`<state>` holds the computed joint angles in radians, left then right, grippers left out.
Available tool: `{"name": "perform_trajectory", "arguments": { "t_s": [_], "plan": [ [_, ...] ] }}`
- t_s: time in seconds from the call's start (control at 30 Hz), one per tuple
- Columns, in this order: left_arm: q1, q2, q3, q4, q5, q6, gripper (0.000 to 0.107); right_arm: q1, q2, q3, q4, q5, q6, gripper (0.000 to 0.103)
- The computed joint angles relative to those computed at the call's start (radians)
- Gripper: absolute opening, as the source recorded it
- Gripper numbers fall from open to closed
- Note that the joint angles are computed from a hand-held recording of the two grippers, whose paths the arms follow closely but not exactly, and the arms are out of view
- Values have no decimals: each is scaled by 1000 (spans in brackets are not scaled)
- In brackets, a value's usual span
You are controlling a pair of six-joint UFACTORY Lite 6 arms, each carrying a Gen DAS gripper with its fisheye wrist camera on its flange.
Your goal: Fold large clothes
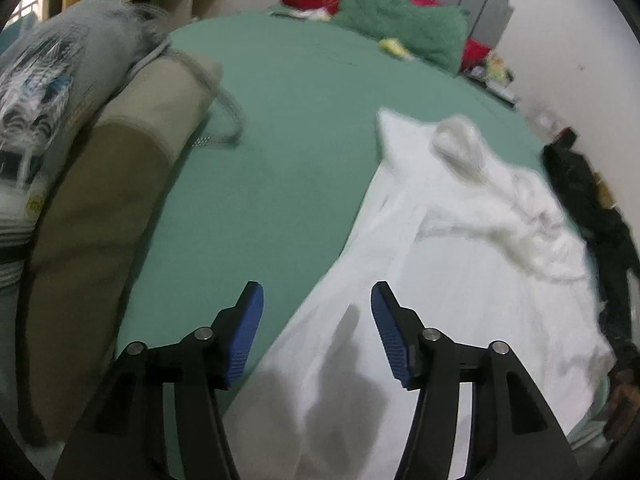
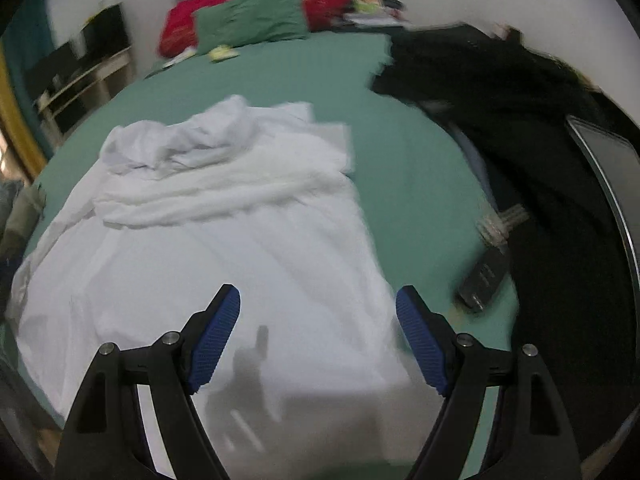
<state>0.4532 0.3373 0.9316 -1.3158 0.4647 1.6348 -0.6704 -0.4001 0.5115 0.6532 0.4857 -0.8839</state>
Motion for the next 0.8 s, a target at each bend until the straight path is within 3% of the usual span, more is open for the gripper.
{"name": "perform_trajectory", "arguments": {
  "t_s": [0.23, 0.37, 0.4, 0.43, 0.53, 0.6, 0.67, 0.8],
  "plan": [
    [43, -83, -167, -140, -55, 250, 61, -431, -29, -87, 198, 228, -413, 80],
    [49, -131, -216, -141, -76, 292, 61, -491, 27, -112, 282, 267, -552, 80],
    [55, -141, -226, -122, -75, 284, 62, -489, 30, -117, 302, 282, -576, 73],
    [59, -148, -233, -98, -75, 273, 62, -468, 20, -126, 306, 275, -577, 57],
    [61, -157, -259, -91, -104, 291, 66, -370, -39, -181, 280, 189, -541, 26],
    [60, -156, -269, -103, -119, 300, 70, -346, -75, -210, 274, 165, -536, 18],
    [58, -149, -268, -109, -126, 293, 71, -374, -64, -210, 293, 216, -562, 6],
    [47, -166, -292, -161, -143, 339, 72, -494, -46, -222, 356, 349, -642, 5]
  ]
}}
